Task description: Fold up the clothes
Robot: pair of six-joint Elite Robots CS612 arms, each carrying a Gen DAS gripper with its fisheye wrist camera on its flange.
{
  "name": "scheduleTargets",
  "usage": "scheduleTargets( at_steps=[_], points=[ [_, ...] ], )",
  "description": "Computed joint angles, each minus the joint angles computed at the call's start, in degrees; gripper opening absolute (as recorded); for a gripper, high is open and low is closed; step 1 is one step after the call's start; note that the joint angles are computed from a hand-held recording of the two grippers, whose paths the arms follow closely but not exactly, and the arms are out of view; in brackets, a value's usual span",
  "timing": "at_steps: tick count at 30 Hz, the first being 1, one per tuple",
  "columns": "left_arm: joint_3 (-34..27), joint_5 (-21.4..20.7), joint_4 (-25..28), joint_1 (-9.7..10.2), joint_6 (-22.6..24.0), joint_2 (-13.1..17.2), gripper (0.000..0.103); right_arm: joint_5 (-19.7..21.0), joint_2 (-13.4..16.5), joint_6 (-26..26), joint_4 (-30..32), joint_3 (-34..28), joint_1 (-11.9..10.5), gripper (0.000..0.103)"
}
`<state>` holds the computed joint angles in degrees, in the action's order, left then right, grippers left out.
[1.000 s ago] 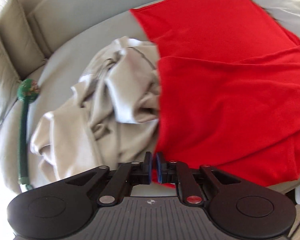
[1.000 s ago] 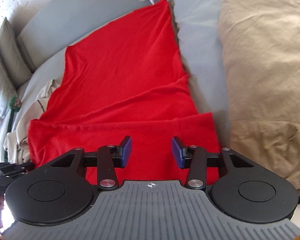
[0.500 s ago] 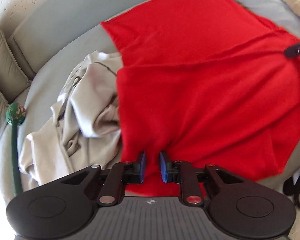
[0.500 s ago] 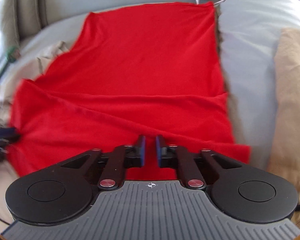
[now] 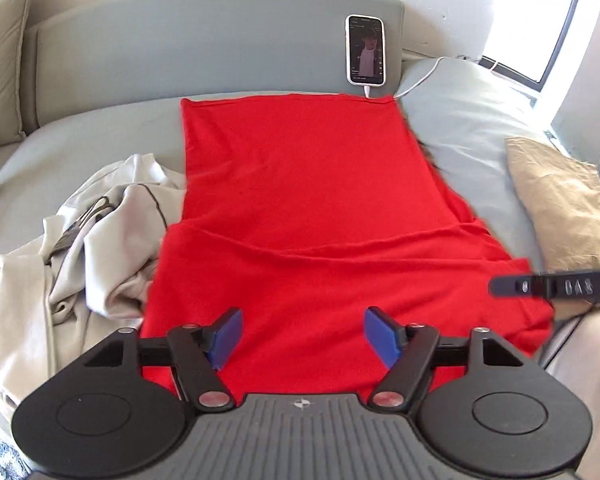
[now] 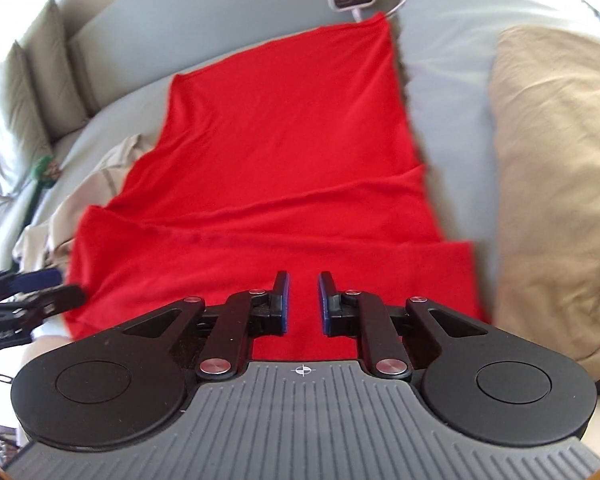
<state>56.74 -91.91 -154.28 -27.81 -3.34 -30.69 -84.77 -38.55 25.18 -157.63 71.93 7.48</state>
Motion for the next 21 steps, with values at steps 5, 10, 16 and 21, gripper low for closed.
scheduleTargets(
  at_steps=[5,10,16,21],
  points=[
    [-0.5,5.9,5.0,-2.36,1.1,1.3,0.055,0.6,0.4,-3.1,2.9,-0.3,1.3,0.017],
    [4.7,3.9,6.2,-2.43,2.2,-1.4,0.060,1.3,-2.3,-1.1,7.9,4.2,0.4,0.020],
    [8.1,0.4,5.7,-1.69,2.5,-4.3,0.054,3.9,-5.7,2.1,6.6,8.7,-0.4,0.027],
    [9.8,-1.7,-1.3,-1.12,-1.8,-5.7,0.064,4.2,-7.4,4.6,-2.7,10.7,-0.7,0.049]
  ],
)
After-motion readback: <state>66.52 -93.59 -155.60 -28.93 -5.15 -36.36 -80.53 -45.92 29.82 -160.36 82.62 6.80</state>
